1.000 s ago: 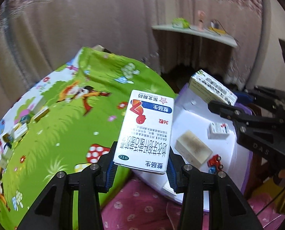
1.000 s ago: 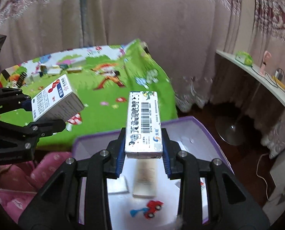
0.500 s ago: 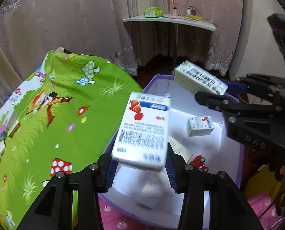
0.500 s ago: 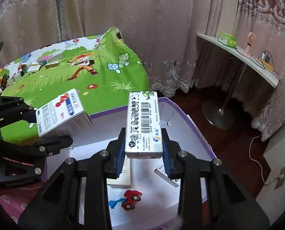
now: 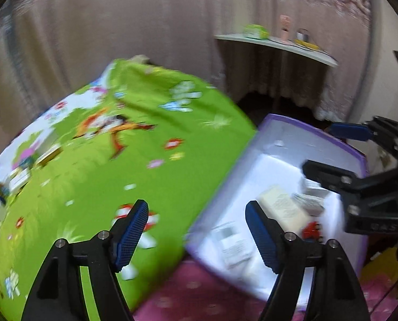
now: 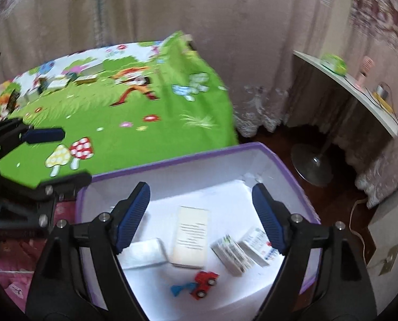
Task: Organize rigid objects
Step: 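Open both grippers to drop the boxes into the bin, then move both grippers back to the bedspread and grasp the white square box with the right gripper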
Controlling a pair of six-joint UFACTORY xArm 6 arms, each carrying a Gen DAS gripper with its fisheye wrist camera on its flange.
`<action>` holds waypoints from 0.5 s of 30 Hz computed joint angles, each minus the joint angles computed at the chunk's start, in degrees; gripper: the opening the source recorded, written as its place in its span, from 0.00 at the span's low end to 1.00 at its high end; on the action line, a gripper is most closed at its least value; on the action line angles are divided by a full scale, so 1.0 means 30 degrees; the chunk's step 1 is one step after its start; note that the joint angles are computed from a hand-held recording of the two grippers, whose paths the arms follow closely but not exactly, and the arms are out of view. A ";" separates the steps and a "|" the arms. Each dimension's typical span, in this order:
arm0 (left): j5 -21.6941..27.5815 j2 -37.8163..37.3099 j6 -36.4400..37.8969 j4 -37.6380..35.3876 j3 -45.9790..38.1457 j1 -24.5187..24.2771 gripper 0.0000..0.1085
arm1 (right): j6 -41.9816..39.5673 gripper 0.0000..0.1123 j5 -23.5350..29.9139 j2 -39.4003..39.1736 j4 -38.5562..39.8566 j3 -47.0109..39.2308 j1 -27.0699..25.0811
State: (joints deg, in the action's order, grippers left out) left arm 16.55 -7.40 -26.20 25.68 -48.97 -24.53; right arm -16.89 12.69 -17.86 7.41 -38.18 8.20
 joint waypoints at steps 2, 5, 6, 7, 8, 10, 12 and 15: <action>-0.0102 -0.0509 -0.1220 0.1347 0.0809 0.1352 0.70 | -0.0626 0.73 0.0123 0.0581 -0.0016 -0.0564 0.1055; 0.0124 -0.1383 -0.3031 0.2525 0.2146 0.3908 0.70 | -0.0762 0.74 0.0180 0.1801 -0.0991 -0.1666 0.2648; 0.0195 -0.1736 -0.3685 0.2892 0.2631 0.4778 0.70 | -0.1014 0.75 0.0163 0.2198 -0.0960 -0.1984 0.3101; 0.0231 -0.2189 -0.4380 0.3291 0.3250 0.6002 0.70 | -0.1656 0.75 0.0432 0.2971 -0.0647 -0.2736 0.3783; 0.0168 -0.2473 -0.4855 0.3707 0.3666 0.7012 0.70 | -0.1938 0.75 0.0716 0.3538 -0.0554 -0.3300 0.4237; 0.0131 -0.3036 -0.6447 0.5642 0.4380 0.9289 0.70 | -0.2985 0.75 0.1107 0.5009 0.0168 -0.4658 0.5288; 0.0184 -0.3422 -0.8010 0.7746 0.4751 1.1120 0.70 | -0.3303 0.75 0.1815 0.6822 0.0354 -0.6406 0.6313; -0.0161 -0.3178 -0.9771 1.0488 0.4603 1.4119 0.71 | -0.4574 0.75 0.2834 0.9531 0.2030 -0.9250 0.7735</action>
